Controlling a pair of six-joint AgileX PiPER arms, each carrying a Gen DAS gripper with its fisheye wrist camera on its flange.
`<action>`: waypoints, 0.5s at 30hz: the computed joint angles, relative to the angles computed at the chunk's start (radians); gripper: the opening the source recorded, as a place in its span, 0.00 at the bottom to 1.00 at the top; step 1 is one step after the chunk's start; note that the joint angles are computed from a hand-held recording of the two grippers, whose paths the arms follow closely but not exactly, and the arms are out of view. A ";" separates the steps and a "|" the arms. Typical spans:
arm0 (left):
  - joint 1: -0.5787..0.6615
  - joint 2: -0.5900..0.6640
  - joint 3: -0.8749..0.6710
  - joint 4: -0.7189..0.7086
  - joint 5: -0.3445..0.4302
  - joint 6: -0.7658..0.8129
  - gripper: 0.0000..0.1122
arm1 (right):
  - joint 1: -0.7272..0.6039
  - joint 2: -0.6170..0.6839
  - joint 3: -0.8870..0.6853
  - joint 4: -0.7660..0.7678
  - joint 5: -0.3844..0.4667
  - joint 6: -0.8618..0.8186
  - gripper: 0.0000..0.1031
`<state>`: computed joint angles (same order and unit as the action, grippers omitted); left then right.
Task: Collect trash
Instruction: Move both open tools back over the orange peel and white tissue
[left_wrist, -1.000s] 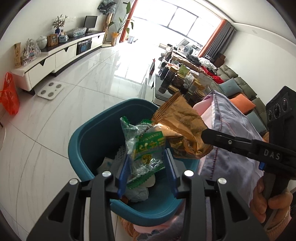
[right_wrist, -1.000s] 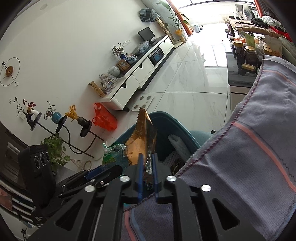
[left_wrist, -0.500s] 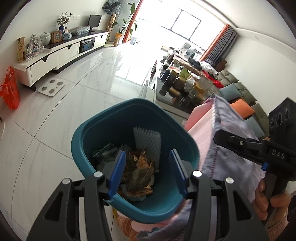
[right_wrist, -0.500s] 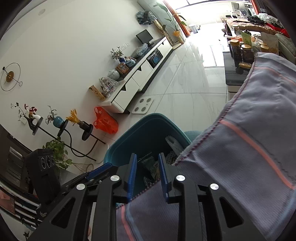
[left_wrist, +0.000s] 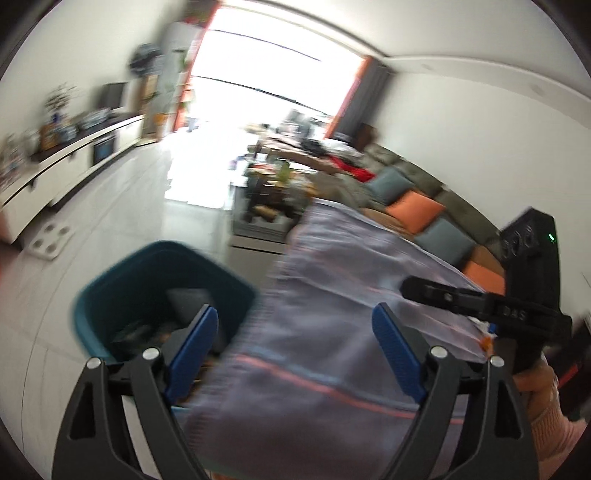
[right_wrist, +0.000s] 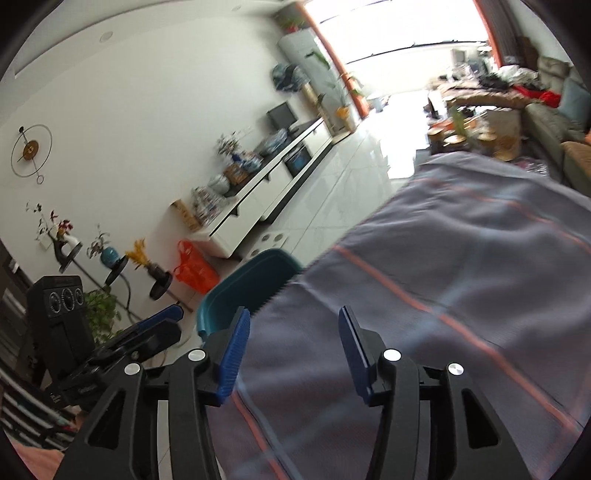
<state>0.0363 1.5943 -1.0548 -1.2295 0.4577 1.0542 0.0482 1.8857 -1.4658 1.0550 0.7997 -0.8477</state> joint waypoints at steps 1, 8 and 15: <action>-0.030 0.000 -0.002 -0.004 -0.001 0.009 0.77 | -0.032 -0.038 0.054 0.014 -0.012 -0.030 0.50; -0.269 0.071 -0.094 0.056 -0.005 -0.002 0.77 | -0.224 -0.190 0.256 0.043 -0.036 -0.127 0.51; -0.431 0.229 -0.285 0.210 0.052 -0.133 0.77 | -0.447 -0.239 0.329 0.073 -0.013 -0.175 0.51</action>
<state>-0.3944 1.8235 -1.3395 -1.0198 0.5094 0.9211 -0.3985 1.6463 -1.1369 1.1278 0.7867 -1.0226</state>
